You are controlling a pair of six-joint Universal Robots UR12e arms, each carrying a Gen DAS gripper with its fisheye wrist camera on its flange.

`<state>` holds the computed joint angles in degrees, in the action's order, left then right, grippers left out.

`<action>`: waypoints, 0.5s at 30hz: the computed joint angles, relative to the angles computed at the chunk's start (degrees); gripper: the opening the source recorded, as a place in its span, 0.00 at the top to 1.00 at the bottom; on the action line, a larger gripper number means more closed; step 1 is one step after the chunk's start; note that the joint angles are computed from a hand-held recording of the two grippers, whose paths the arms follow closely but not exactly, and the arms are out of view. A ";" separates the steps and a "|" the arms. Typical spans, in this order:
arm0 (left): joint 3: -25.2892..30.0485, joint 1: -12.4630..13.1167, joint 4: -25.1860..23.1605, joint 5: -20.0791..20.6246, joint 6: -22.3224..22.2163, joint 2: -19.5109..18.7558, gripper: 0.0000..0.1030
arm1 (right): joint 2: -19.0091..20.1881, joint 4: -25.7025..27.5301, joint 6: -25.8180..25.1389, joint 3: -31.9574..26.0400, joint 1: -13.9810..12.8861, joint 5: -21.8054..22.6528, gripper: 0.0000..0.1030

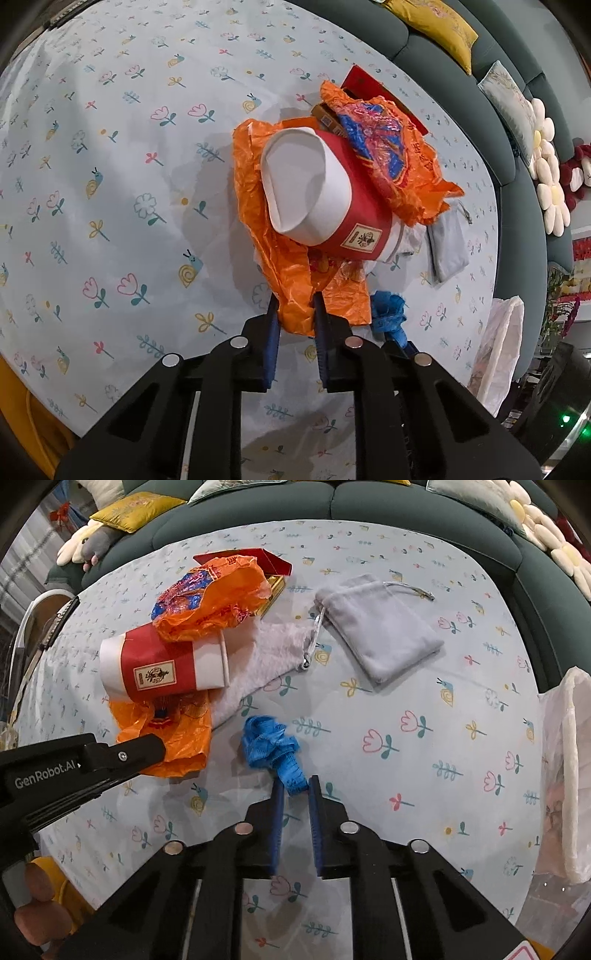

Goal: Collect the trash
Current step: 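Grasp the orange plastic bag with the left gripper while the right gripper grasps blue tape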

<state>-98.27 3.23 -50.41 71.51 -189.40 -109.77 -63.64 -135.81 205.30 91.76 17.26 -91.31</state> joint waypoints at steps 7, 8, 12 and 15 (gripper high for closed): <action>-1.03 -0.45 0.67 -0.50 0.59 1.83 0.86 | -2.34 -2.23 1.17 2.09 0.05 -0.61 0.90; -1.16 -0.63 0.85 -0.50 0.64 2.09 0.86 | -2.72 -2.52 1.32 2.36 0.06 -0.83 0.90; -2.17 -1.08 1.67 -0.82 1.45 3.91 0.86 | -5.03 -4.42 2.19 4.13 -0.06 -2.04 0.90; -2.74 -1.55 2.15 -0.94 1.88 5.10 0.87 | -6.57 -5.84 2.91 5.20 -0.27 -2.88 0.90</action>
